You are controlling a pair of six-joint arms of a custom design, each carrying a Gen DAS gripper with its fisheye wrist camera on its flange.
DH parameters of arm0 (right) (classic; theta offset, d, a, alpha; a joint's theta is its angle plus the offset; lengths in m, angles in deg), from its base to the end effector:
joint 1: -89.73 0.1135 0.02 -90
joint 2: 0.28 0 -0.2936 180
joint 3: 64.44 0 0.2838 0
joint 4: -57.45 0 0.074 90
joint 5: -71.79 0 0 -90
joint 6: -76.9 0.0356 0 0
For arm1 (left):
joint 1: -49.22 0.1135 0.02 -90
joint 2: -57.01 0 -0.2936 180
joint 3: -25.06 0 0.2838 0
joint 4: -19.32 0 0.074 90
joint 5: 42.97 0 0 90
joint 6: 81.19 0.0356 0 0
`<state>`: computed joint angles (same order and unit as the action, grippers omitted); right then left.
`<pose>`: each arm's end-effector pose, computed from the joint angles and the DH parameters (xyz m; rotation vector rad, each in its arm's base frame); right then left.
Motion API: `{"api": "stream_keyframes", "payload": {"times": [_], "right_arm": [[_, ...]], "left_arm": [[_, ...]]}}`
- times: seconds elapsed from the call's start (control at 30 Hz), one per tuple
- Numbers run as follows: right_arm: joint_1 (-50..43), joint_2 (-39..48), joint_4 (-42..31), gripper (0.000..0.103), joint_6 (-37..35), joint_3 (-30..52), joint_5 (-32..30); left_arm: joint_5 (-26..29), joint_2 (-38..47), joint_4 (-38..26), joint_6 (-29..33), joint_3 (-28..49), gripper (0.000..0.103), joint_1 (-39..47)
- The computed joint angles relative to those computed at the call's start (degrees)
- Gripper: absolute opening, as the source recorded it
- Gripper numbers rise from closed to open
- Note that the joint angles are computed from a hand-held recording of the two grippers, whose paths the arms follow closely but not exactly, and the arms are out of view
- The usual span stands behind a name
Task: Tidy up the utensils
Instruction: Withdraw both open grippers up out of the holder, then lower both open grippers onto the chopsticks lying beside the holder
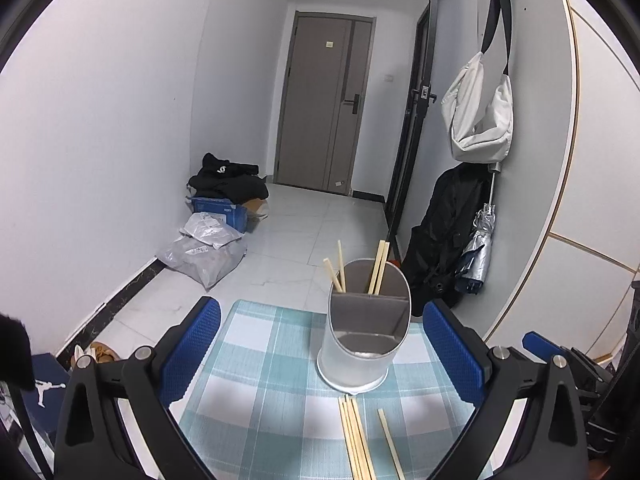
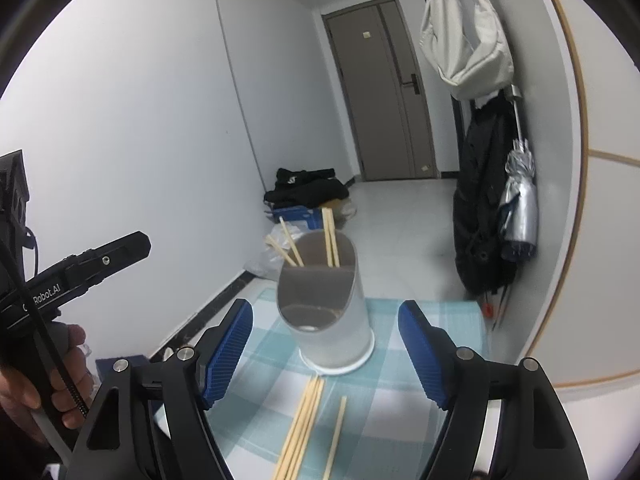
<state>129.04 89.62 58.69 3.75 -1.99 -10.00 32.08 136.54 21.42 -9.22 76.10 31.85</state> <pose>0.2890 0.2300 0.2280 -0.3100 2.0323 0.4716 0.3016 -0.0847 0.2187 -0.1752 2.0094 -0.1278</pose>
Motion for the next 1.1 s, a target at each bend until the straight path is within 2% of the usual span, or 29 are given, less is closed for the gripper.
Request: {"api": "stream_keyframes", "payload": {"times": [0.23,0.43,0.5,0.6,0.87,0.97,1.1], "right_arm": [[2.3,1.3,2.5,0.077,1.0,-3.6,3.1],[3.0,4.9,2.9,0.077,2.3,-4.8,3.6],[3.0,6.3,1.5,0.077,2.5,-4.1,4.6],[2.2,7.8,-0.3,0.077,2.8,-3.1,4.1],[0.3,13.7,-5.0,0.077,3.5,0.3,-0.1],[0.3,16.4,-7.5,0.077,3.3,2.7,-0.6],[0.1,20.6,-11.8,0.077,3.1,7.1,-1.6]], "left_arm": [[-0.9,2.0,3.1,-1.4,-3.1,0.100,-0.1],[1.9,5.9,2.6,-5.1,-2.5,0.100,1.5],[3.5,7.2,2.1,-5.3,-1.3,0.100,2.4],[3.1,8.4,3.6,-4.5,-1.3,0.100,2.5],[0.4,15.9,12.1,-0.5,-4.0,0.100,2.4],[1.3,18.8,10.3,1.4,-2.2,0.100,3.2],[3.6,18.9,9.8,0.6,-1.3,0.100,5.3]]}}
